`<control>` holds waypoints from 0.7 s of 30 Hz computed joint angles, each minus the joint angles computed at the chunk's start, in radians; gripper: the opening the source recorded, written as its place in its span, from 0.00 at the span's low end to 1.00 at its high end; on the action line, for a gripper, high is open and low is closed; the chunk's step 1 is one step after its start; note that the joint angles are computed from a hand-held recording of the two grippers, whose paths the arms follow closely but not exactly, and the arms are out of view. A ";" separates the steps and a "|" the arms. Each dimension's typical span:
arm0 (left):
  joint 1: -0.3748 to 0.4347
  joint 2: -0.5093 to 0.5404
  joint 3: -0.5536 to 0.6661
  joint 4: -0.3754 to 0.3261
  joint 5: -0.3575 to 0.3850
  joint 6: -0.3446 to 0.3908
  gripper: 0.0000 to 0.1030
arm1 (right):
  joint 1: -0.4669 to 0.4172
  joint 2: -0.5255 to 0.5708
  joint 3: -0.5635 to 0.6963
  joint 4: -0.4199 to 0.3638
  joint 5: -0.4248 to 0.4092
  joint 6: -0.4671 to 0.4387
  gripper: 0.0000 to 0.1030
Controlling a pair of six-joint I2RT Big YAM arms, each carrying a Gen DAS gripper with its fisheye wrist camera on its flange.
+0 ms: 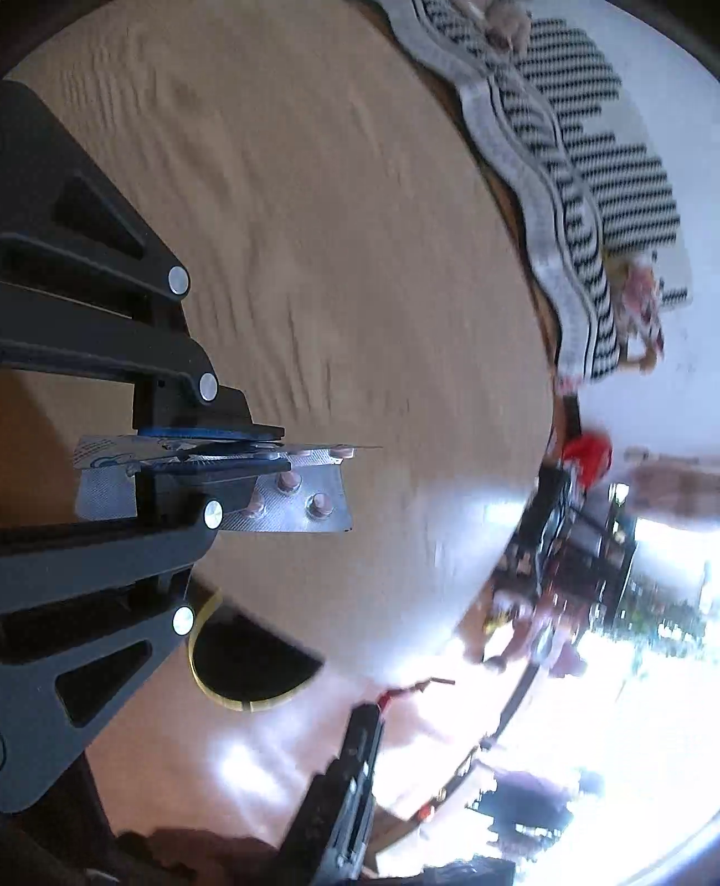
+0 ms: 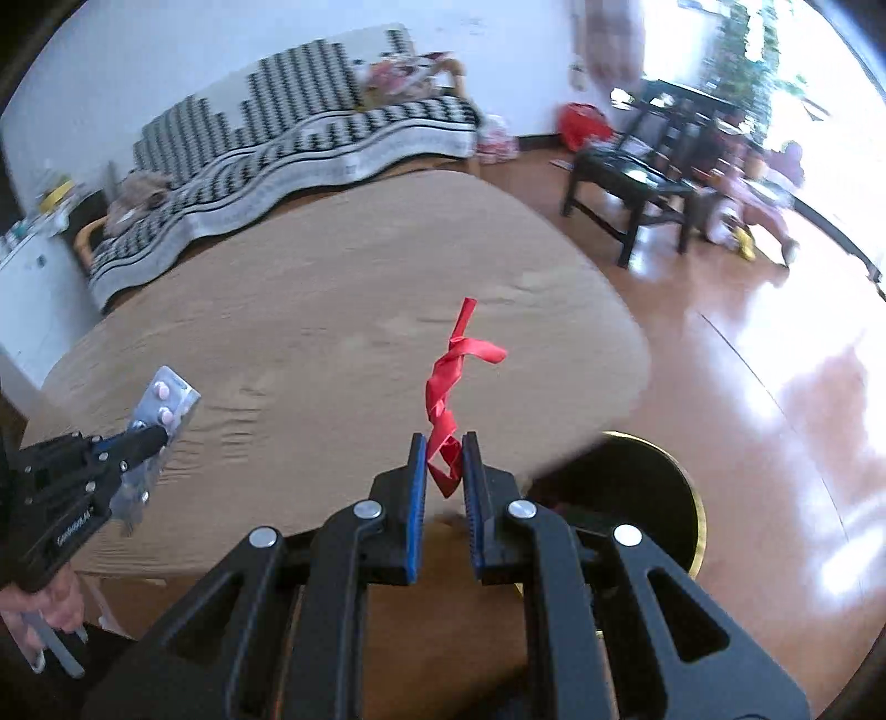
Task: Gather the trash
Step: 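Carry the blister pack and red ribbon off the table over the black bin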
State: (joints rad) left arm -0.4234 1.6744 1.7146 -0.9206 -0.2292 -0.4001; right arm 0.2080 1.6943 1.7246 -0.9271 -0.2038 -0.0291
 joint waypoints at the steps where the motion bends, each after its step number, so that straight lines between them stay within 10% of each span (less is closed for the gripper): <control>1: -0.013 0.031 0.033 0.001 0.019 -0.005 0.05 | -0.015 -0.004 -0.011 0.002 -0.004 -0.001 0.13; 21: -0.158 0.460 0.575 -0.158 0.114 -0.008 0.05 | -0.203 0.119 0.072 -0.160 -0.023 0.076 0.13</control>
